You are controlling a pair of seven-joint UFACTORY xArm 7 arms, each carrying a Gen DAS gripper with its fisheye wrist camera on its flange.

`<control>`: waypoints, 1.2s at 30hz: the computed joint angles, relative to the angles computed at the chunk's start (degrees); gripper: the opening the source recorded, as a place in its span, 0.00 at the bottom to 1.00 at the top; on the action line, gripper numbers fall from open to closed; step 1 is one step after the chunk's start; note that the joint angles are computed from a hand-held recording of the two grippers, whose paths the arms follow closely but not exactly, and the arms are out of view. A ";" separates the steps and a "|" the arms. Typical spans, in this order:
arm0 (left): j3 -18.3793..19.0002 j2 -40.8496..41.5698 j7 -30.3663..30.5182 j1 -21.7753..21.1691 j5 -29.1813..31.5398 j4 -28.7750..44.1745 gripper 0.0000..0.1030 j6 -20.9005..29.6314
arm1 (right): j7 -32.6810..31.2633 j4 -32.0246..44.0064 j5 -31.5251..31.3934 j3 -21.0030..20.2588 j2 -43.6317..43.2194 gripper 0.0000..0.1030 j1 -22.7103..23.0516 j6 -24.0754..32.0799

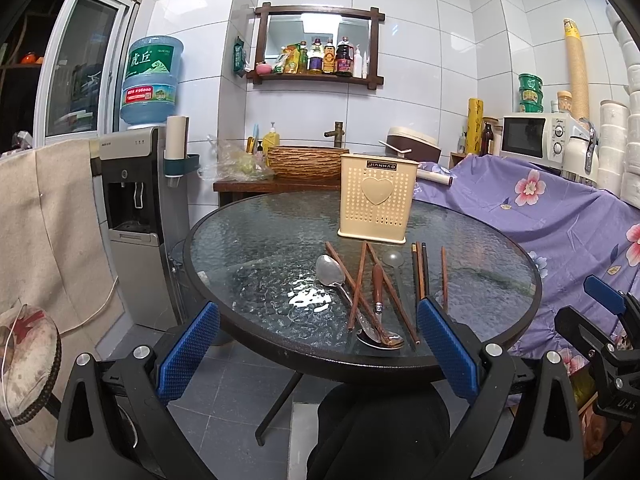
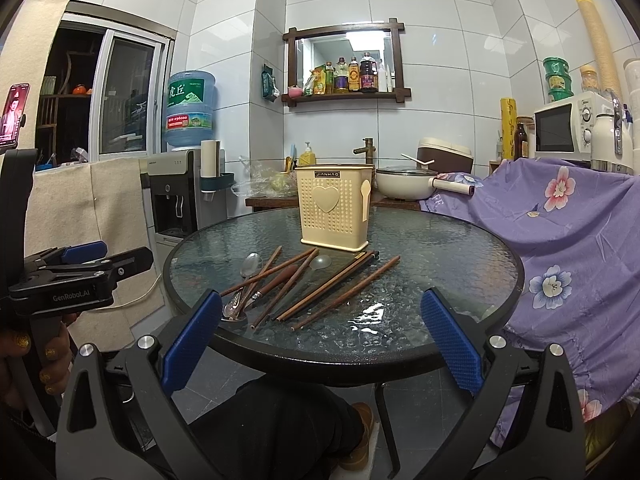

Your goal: Organize utensils

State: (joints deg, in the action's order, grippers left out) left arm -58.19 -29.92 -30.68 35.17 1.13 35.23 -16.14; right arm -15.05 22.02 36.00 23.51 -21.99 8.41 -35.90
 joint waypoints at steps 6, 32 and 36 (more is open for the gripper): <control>0.05 0.24 0.29 -0.02 0.11 0.06 0.94 0.19 | 0.00 -0.04 0.08 -0.12 0.02 0.95 0.15 -0.07; -2.99 4.09 1.51 5.64 3.42 3.82 0.94 4.05 | -6.66 4.74 4.99 -1.49 5.04 0.95 0.23 1.40; -6.11 7.01 1.40 10.16 6.13 6.73 0.94 5.47 | -14.25 9.75 10.48 -0.73 8.31 0.95 -1.69 5.34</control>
